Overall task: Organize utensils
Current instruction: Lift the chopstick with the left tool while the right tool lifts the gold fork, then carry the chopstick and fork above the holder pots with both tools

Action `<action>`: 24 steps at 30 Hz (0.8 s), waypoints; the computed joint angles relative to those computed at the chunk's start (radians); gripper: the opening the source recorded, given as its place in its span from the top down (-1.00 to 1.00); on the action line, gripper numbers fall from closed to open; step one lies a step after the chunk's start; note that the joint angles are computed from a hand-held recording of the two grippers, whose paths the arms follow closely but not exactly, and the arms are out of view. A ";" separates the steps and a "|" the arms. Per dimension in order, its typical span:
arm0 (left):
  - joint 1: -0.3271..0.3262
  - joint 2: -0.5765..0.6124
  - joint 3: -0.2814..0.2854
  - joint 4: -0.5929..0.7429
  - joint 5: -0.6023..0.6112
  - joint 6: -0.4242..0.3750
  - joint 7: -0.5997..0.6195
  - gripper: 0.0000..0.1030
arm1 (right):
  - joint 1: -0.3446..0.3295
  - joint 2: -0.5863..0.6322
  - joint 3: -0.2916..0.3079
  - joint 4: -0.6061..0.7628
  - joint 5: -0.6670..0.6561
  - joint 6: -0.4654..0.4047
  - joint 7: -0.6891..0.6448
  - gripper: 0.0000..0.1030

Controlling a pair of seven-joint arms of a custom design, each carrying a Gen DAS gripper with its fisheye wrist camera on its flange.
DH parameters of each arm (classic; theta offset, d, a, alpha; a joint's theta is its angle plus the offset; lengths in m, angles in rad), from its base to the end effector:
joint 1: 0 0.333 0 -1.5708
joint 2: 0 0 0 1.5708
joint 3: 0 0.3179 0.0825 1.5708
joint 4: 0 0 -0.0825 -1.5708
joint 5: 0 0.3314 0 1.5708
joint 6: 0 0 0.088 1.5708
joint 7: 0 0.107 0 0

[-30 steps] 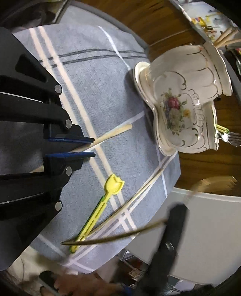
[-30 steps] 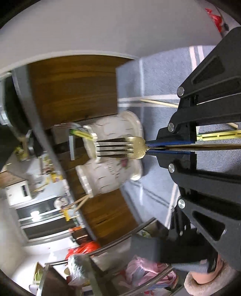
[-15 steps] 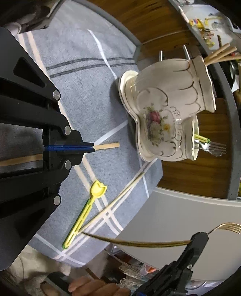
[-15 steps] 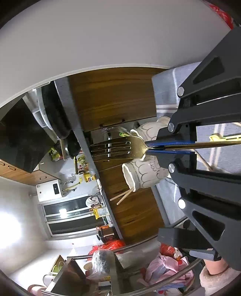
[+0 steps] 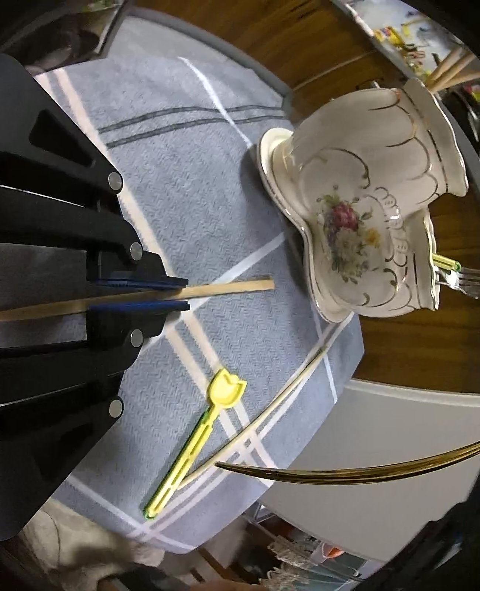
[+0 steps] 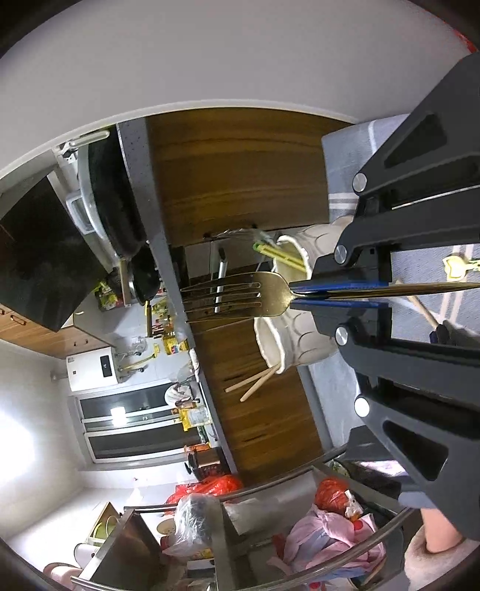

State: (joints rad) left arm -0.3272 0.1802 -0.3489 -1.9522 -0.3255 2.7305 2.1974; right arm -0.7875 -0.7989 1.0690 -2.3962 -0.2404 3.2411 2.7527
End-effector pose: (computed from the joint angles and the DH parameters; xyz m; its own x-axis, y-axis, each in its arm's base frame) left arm 0.4779 -0.3515 0.4890 -0.8454 -0.5332 -0.0329 -0.4064 0.6819 -0.6081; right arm 0.3682 0.2727 0.5781 -0.0902 -0.9664 -0.2405 -0.2061 0.2544 -0.9449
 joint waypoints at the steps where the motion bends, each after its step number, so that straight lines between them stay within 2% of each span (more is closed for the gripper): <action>1: 0.000 0.003 -0.001 0.003 0.001 0.002 0.009 0.87 | -0.005 -0.004 -0.001 0.002 0.001 0.007 0.000 0.92; 4: 0.016 -0.001 -0.012 0.012 -0.037 -0.023 0.055 0.87 | -0.016 -0.011 -0.008 0.004 0.007 0.026 -0.002 0.92; 7: 0.064 -0.055 -0.042 -0.009 -0.236 -0.040 0.244 0.88 | -0.032 -0.026 -0.013 0.004 0.018 0.042 -0.005 0.92; 11: 0.059 -0.109 -0.017 -0.017 -0.451 -0.054 0.444 0.88 | -0.080 -0.046 -0.005 0.007 0.044 0.073 0.000 0.92; 14: 0.052 -0.140 0.016 0.005 -0.632 -0.071 0.584 0.88 | -0.139 -0.043 0.016 0.032 0.063 0.098 0.006 0.92; 16: 0.036 -0.134 0.028 0.036 -0.721 -0.047 0.647 0.88 | -0.188 -0.047 0.037 0.053 0.078 0.122 0.011 0.92; 17: 0.038 -0.130 0.032 0.069 -0.811 -0.044 0.720 0.88 | -0.220 -0.050 0.051 0.067 0.088 0.141 0.016 0.92; 19: 0.030 -0.106 0.034 0.126 -0.896 0.001 0.786 0.88 | -0.276 -0.054 0.077 0.101 0.106 0.155 0.024 0.92; 22: 0.035 -0.026 0.030 0.264 -0.963 0.011 0.796 0.88 | -0.371 -0.047 0.128 0.167 0.121 0.170 0.036 0.92; 24: 0.036 0.050 0.005 0.370 -0.995 0.038 0.801 0.88 | -0.425 -0.048 0.159 0.205 0.125 0.168 0.047 0.92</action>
